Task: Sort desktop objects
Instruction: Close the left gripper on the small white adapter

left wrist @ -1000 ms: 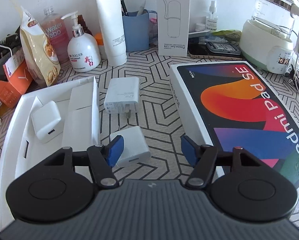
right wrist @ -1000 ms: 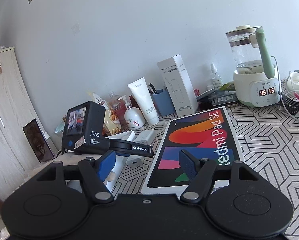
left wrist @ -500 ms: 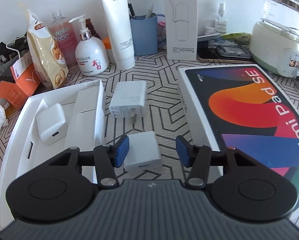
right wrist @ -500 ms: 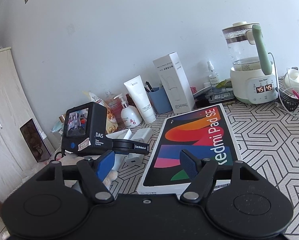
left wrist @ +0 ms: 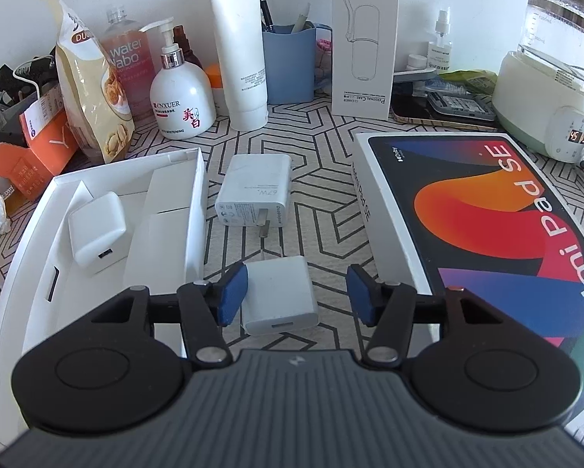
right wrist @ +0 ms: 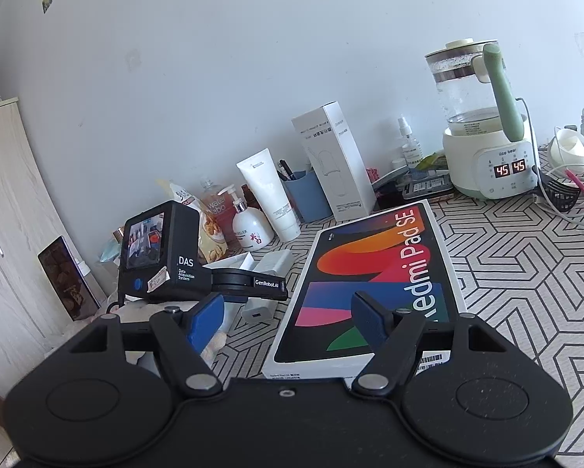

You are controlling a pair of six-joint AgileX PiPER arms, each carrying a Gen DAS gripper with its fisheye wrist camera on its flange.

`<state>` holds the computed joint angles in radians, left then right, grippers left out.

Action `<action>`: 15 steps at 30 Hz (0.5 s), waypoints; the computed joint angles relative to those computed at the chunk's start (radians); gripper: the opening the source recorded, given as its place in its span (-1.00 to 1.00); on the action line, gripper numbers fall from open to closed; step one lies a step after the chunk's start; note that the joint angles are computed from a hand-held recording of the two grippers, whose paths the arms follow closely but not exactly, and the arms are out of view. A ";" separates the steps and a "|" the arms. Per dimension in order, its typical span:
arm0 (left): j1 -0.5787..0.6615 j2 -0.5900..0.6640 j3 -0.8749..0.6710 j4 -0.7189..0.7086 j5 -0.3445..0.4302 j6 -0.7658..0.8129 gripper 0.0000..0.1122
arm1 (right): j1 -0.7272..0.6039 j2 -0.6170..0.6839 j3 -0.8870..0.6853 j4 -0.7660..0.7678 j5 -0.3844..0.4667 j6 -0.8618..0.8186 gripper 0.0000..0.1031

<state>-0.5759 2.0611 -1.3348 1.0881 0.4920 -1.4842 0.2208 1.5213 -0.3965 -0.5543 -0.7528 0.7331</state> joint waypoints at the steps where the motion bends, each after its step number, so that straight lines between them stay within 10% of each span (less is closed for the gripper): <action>1: 0.000 -0.005 0.012 0.022 -0.018 -0.018 -0.05 | -0.003 0.003 0.001 -0.007 -0.005 0.001 0.50; 15: 0.034 -0.024 0.016 -0.114 -0.050 0.097 -0.07 | -0.021 -0.007 0.029 -0.009 -0.046 0.008 0.50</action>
